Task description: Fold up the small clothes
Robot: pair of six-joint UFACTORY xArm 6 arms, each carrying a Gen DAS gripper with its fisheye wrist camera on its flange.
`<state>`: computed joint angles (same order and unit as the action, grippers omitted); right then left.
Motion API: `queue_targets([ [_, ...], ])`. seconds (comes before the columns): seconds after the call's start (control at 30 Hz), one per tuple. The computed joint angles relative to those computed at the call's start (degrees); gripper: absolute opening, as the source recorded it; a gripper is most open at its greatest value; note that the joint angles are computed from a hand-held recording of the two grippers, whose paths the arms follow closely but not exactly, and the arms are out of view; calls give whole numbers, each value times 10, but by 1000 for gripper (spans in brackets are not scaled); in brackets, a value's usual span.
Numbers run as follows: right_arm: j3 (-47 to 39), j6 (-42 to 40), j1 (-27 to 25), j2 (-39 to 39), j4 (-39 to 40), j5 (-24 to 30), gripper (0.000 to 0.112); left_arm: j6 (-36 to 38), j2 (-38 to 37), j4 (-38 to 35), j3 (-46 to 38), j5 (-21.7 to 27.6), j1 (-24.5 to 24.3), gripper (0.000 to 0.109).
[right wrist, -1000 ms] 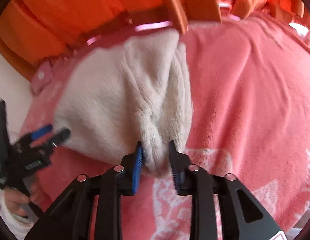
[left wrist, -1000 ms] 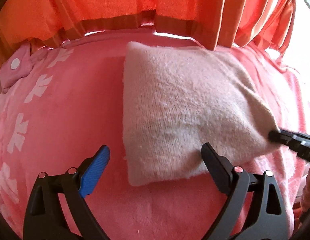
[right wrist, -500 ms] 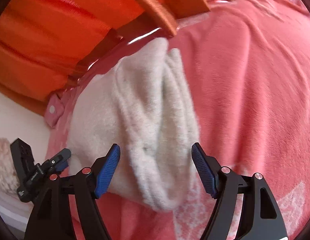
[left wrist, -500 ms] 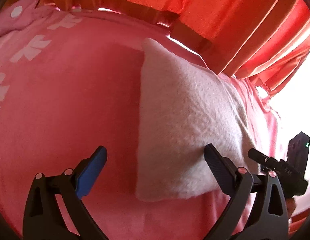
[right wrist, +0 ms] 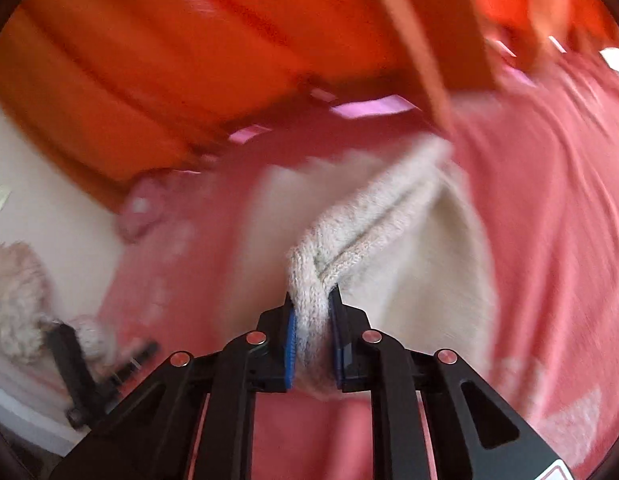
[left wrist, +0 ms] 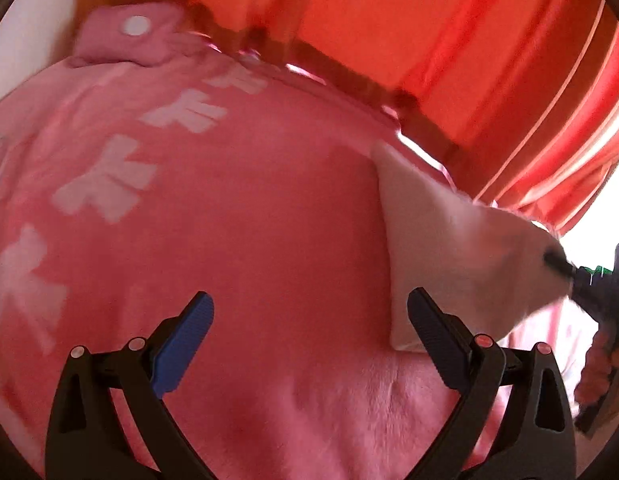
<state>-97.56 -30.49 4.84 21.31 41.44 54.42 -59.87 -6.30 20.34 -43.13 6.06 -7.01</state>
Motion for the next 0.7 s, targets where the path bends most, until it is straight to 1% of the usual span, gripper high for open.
queue_targets([
  [0.1,-63,-12,73,24,6,17,14,-35,-85,46,64,-8,24,95],
  [0.13,-87,-10,108,41,-7,20,14,-31,-102,44,75,-4,29,96],
  [0.17,-110,-3,135,61,-19,27,14,-32,-136,49,97,5,36,96],
  [0.2,-127,2,153,77,-27,36,13,-21,-161,39,113,12,42,96],
  [0.23,-157,13,186,108,-48,49,13,-9,-188,27,131,20,46,96],
  [0.3,-185,26,224,145,-81,64,13,8,-244,12,166,44,59,96],
  [0.33,-208,37,252,176,-115,74,13,13,-262,7,176,53,63,97],
  [0.4,-221,54,283,207,-168,72,13,25,-301,-11,202,73,72,97],
  [0.43,-229,70,302,227,-208,62,13,33,-314,-22,212,80,76,97],
  [0.5,-245,83,310,250,-226,65,13,49,-333,-42,227,87,79,97],
  [0.57,-267,84,301,256,-201,79,12,61,-337,-52,233,86,82,97],
  [0.63,-276,74,272,236,-140,82,12,63,-325,-52,226,77,82,97],
  [0.7,-258,56,224,193,-73,69,12,80,-298,-76,208,63,77,97],
])
